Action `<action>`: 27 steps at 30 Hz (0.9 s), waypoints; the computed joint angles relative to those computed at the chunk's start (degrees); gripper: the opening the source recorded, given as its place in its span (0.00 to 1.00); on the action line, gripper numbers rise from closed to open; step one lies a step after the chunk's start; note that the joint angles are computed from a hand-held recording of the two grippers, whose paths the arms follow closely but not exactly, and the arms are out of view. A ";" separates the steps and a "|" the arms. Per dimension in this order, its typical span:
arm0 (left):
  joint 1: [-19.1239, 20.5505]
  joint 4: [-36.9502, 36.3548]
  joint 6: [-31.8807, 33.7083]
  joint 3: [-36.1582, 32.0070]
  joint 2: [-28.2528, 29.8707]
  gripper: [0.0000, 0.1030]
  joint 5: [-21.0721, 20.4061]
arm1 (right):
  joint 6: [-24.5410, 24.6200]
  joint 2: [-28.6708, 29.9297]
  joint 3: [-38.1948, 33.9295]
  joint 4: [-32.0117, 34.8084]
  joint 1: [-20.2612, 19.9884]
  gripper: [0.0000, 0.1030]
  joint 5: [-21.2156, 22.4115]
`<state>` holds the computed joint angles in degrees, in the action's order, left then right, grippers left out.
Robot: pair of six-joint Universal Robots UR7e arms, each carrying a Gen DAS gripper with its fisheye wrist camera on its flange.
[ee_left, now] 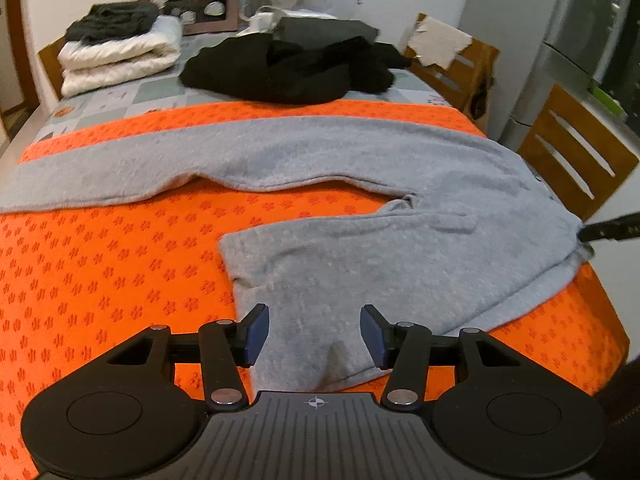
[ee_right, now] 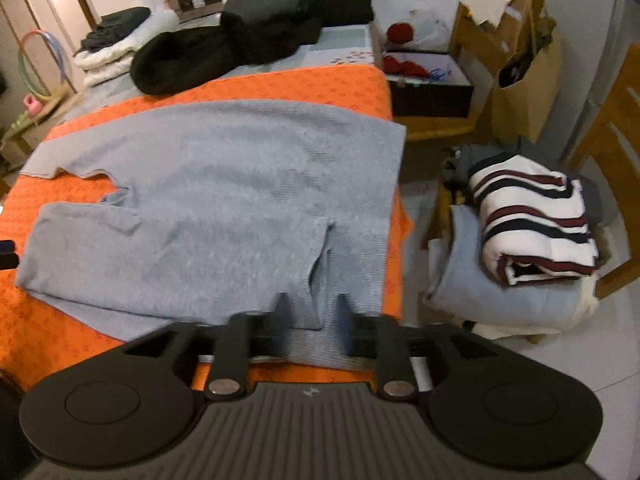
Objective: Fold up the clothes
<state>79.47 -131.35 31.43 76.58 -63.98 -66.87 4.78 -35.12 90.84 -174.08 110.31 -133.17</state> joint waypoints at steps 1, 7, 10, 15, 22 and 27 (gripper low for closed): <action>0.25 -0.53 -1.11 -0.11 0.24 0.52 0.56 | -0.53 0.35 -0.16 -1.39 0.23 0.46 0.06; 2.26 1.37 -11.55 -3.14 1.86 0.50 2.73 | -4.47 3.60 -3.66 -4.12 0.94 0.53 1.30; 3.00 4.32 -14.00 -4.05 1.62 0.39 0.91 | -5.07 5.12 -5.68 -2.55 1.08 0.56 2.05; 3.36 6.82 -15.81 -3.88 0.53 0.06 -1.75 | -4.61 6.76 -7.57 -0.30 1.22 0.59 2.90; 2.28 13.23 -18.41 -5.00 -0.33 0.08 0.31 | -4.13 6.72 -7.86 1.73 0.88 0.69 3.67; 2.97 7.65 -18.69 -3.18 -1.13 0.42 -0.62 | -4.59 6.76 -8.23 3.68 1.10 0.77 3.09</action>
<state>82.44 -123.69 12.75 73.40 -65.11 -67.48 0.19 -28.36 82.62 -170.40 111.41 -130.07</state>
